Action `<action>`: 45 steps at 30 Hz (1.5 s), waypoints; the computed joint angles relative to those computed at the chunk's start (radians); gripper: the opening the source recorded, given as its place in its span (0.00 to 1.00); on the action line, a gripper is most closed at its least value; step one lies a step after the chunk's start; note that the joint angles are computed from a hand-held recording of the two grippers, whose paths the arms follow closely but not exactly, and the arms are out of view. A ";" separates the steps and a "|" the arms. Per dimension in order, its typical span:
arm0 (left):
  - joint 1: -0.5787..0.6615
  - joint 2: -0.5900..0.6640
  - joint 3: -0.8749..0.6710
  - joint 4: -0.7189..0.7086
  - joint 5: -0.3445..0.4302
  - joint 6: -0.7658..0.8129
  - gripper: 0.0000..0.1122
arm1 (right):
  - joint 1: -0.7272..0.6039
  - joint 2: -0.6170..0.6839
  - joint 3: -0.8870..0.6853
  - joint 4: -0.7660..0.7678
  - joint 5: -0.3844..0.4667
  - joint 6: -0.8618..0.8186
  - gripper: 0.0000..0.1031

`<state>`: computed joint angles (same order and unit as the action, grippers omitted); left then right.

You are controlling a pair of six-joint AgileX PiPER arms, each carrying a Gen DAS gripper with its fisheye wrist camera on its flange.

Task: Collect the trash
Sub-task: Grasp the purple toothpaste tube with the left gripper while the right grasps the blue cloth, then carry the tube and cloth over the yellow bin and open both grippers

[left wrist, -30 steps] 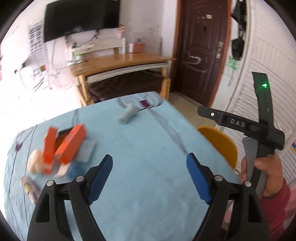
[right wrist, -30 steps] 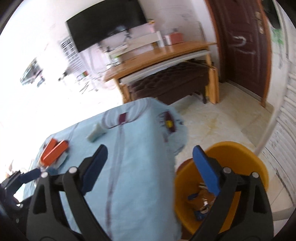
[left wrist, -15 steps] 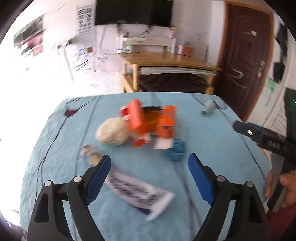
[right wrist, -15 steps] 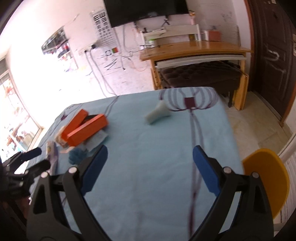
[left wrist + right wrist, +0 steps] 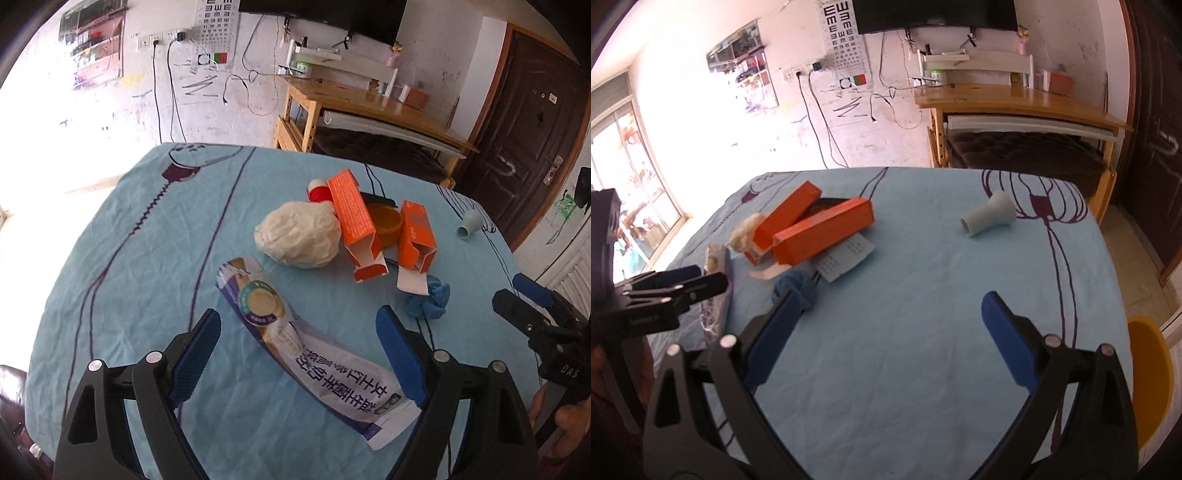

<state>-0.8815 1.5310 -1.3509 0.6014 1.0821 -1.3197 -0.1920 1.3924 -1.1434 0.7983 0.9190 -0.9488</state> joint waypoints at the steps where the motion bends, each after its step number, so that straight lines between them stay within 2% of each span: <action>1: 0.005 0.004 0.001 -0.012 -0.012 0.010 0.65 | -0.004 0.000 0.000 0.008 0.011 -0.008 0.92; 3: 0.021 0.014 0.002 -0.062 -0.053 0.048 0.51 | -0.006 0.000 0.000 0.021 0.029 -0.018 0.92; 4: 0.021 0.019 0.004 -0.061 -0.060 0.047 0.50 | -0.003 0.000 0.000 0.024 0.036 -0.024 0.92; 8: 0.039 -0.002 0.043 -0.061 -0.103 0.032 0.19 | 0.030 -0.015 0.010 0.033 0.053 -0.047 0.92; 9: 0.050 -0.014 0.059 -0.072 -0.119 0.038 0.18 | 0.036 -0.013 0.006 0.040 0.068 -0.055 0.92; 13: 0.058 -0.052 0.108 -0.070 -0.147 0.017 0.16 | 0.121 -0.022 0.007 -0.010 0.042 -0.023 0.92; 18: 0.061 -0.093 0.135 -0.058 -0.143 0.003 0.14 | 0.213 -0.023 -0.007 -0.080 0.013 0.034 0.92; 22: 0.058 -0.101 0.140 -0.037 -0.118 0.000 0.14 | 0.296 -0.019 -0.013 -0.179 -0.046 0.121 0.91; 27: 0.061 -0.105 0.149 -0.045 -0.118 0.013 0.14 | 0.352 0.023 -0.047 -0.286 -0.065 0.227 0.48; 28: 0.061 -0.107 0.148 -0.047 -0.116 0.017 0.14 | 0.355 0.035 -0.056 -0.296 -0.055 0.235 0.45; 30: 0.061 -0.110 0.150 -0.045 -0.117 0.014 0.14 | 0.358 0.043 -0.060 -0.301 -0.052 0.242 0.29; 38: 0.018 -0.137 0.142 -0.007 -0.080 -0.020 0.14 | 0.274 -0.014 -0.013 -0.250 -0.065 0.187 0.29; 45: -0.075 -0.124 0.011 0.081 0.024 -0.015 0.14 | 0.037 -0.063 -0.043 -0.122 0.018 0.046 0.29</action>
<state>-0.9562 1.4074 -1.3402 0.6821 1.1058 -1.3343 -0.1550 1.3297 -1.1863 0.6763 0.9372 -0.9024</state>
